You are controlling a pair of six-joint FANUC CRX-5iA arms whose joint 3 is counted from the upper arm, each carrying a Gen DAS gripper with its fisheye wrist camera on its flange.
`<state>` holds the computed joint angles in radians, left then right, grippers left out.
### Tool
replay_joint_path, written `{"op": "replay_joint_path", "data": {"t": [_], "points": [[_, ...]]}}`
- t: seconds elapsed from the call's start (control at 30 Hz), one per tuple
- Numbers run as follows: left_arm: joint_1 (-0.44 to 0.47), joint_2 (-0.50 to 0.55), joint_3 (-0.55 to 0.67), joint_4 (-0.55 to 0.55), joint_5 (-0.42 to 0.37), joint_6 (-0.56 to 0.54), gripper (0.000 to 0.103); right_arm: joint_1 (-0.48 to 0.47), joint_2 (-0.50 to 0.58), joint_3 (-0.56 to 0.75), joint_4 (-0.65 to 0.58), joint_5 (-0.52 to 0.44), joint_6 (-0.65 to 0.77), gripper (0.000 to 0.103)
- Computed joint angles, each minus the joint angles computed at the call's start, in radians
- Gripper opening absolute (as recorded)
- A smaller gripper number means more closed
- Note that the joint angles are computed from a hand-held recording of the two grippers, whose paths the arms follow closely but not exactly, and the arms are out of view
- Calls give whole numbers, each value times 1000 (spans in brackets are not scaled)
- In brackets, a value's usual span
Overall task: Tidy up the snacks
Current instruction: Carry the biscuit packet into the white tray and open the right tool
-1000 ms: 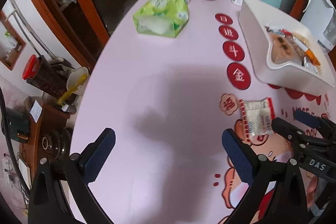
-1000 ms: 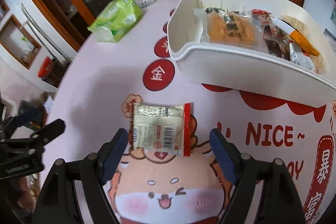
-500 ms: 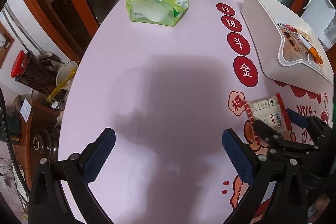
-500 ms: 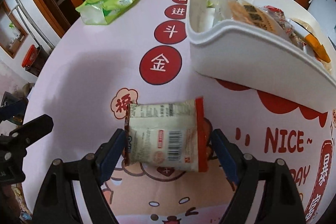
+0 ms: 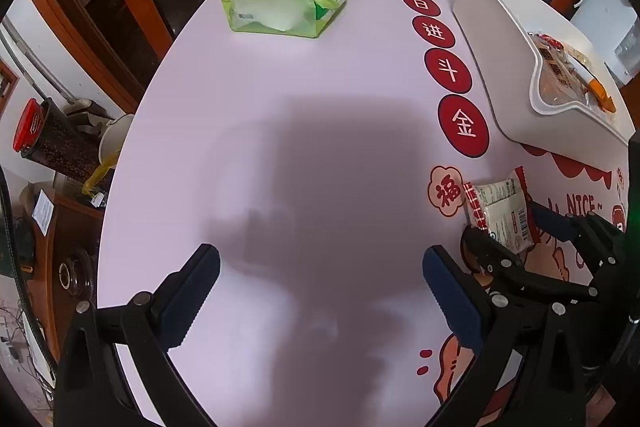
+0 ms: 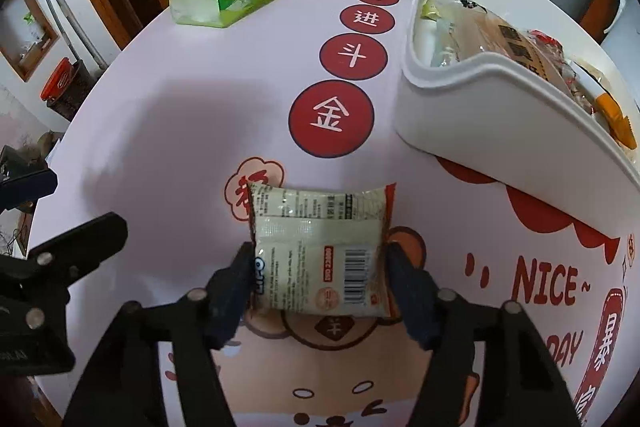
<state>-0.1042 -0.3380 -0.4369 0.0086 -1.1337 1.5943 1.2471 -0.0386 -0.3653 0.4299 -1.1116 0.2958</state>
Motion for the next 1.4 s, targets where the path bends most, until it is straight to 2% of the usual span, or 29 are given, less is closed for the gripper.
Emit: {"op": "replay_joint_path", "data": {"t": [0.13,0.43,0.6,0.97,1.2,1.4], "points": [[-22,-4,6,-18,0,15,101,8,-21,-15,8,14,-10,54],[-51,-17,29,-24,-13,26,101,43,-131,-71,56,12,-104,53],[-90,-19,62,-23,-17,32,101,71,-222,-113,106,-30,-163,53],[-213,21,203,-50,-20,79,101,147,-402,-153,197,-194,-243,53],[-298,87,342,-96,-21,112,101,137,-454,-111,253,-313,-174,53],[-384,175,505,-183,-17,171,101,36,-460,-40,309,-345,-51,54]]}}
